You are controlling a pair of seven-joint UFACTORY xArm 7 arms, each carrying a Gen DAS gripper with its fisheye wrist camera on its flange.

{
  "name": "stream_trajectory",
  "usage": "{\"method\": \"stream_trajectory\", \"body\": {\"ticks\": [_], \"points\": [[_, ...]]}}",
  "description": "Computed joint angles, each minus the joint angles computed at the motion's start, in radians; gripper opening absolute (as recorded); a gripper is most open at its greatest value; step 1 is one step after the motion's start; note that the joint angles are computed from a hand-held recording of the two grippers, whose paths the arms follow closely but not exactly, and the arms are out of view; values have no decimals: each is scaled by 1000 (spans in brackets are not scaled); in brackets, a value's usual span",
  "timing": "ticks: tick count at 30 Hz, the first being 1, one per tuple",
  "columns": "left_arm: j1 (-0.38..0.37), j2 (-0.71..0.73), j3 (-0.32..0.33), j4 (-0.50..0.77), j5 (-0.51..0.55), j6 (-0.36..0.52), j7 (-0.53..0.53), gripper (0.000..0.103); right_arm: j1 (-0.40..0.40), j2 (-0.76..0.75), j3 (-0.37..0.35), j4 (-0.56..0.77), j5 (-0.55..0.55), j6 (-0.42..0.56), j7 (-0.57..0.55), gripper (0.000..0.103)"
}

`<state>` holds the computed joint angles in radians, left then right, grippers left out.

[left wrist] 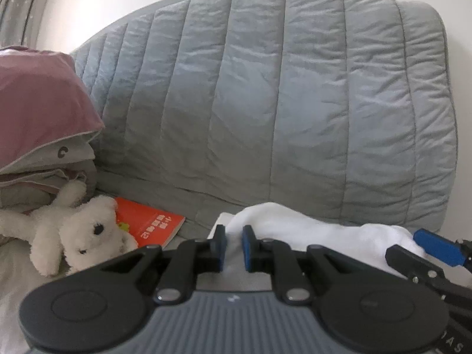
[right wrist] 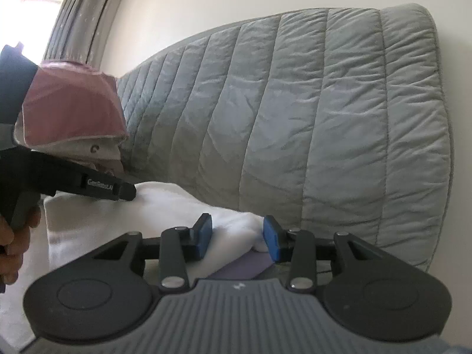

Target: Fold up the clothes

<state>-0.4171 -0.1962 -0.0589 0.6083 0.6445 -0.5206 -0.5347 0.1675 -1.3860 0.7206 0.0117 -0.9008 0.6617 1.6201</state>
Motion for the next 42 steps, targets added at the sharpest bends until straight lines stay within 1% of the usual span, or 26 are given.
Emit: {"method": "stream_trajectory", "body": {"ticks": [2,3,4,6,7,8,10,11,13,14,17,20,21,22,23,25,26,28,29,30,32,33,34,36,39,42], "points": [[-19,-58,24,-18,44,52,-45,14,31,-14,-12,3,16,27,-21,41],[-41,-90,46,-26,67,86,-67,15,46,-19,-16,8,26,43,-33,41],[-75,-122,79,-34,91,123,-90,17,78,-25,-16,14,48,71,-48,41],[-188,-196,189,-55,147,208,-141,19,145,-38,-13,26,95,131,-72,41],[-241,-244,235,-75,158,258,-151,22,180,-45,-9,32,120,161,-81,41],[-284,-294,265,-95,157,310,-151,23,211,-52,-12,35,141,186,-90,41],[-327,-394,282,-139,136,412,-137,28,274,-55,-9,56,191,250,-112,41],[-343,-447,282,-160,120,468,-129,30,302,-54,-3,70,219,287,-120,41],[-354,-558,263,-201,80,583,-122,44,348,-48,4,100,267,349,-131,41],[-355,-612,249,-219,57,639,-120,47,367,-43,9,114,291,376,-132,41],[-364,-753,211,-256,-10,809,-90,55,395,-7,20,166,352,428,-124,43],[-357,-870,163,-275,-69,958,-53,70,393,43,29,223,403,466,-109,46],[-356,-905,153,-279,-97,1003,-47,79,388,60,32,243,419,477,-102,50],[-355,-939,143,-282,-124,1047,-40,87,384,77,34,262,435,487,-94,56],[-357,-970,137,-284,-153,1090,-31,88,386,84,36,270,452,492,-77,59],[-347,-1023,119,-290,-198,1165,-12,93,418,61,49,251,480,479,-21,73],[-335,-1042,106,-296,-213,1189,-8,95,422,70,39,250,496,482,-11,75],[-313,-1077,84,-307,-246,1234,3,102,430,90,19,247,526,486,11,75],[-306,-1083,82,-312,-266,1249,10,102,413,104,17,254,536,497,33,76],[-300,-1089,80,-317,-286,1263,16,102,400,115,17,260,540,501,50,79],[-286,-1097,76,-326,-324,1288,31,102,380,144,20,272,546,514,83,89],[-279,-1092,77,-329,-340,1292,43,102,371,161,23,278,548,522,97,101],[-271,-1088,77,-334,-354,1296,54,102,357,188,30,290,543,531,106,103],[-248,-1080,67,-344,-376,1299,71,102,342,244,34,310,529,544,109,103],[-212,-1052,49,-352,-406,1297,98,102,337,314,27,331,520,550,124,103],[-181,-1042,33,-362,-439,1289,124,102,351,342,15,333,494,541,140,103]]}}
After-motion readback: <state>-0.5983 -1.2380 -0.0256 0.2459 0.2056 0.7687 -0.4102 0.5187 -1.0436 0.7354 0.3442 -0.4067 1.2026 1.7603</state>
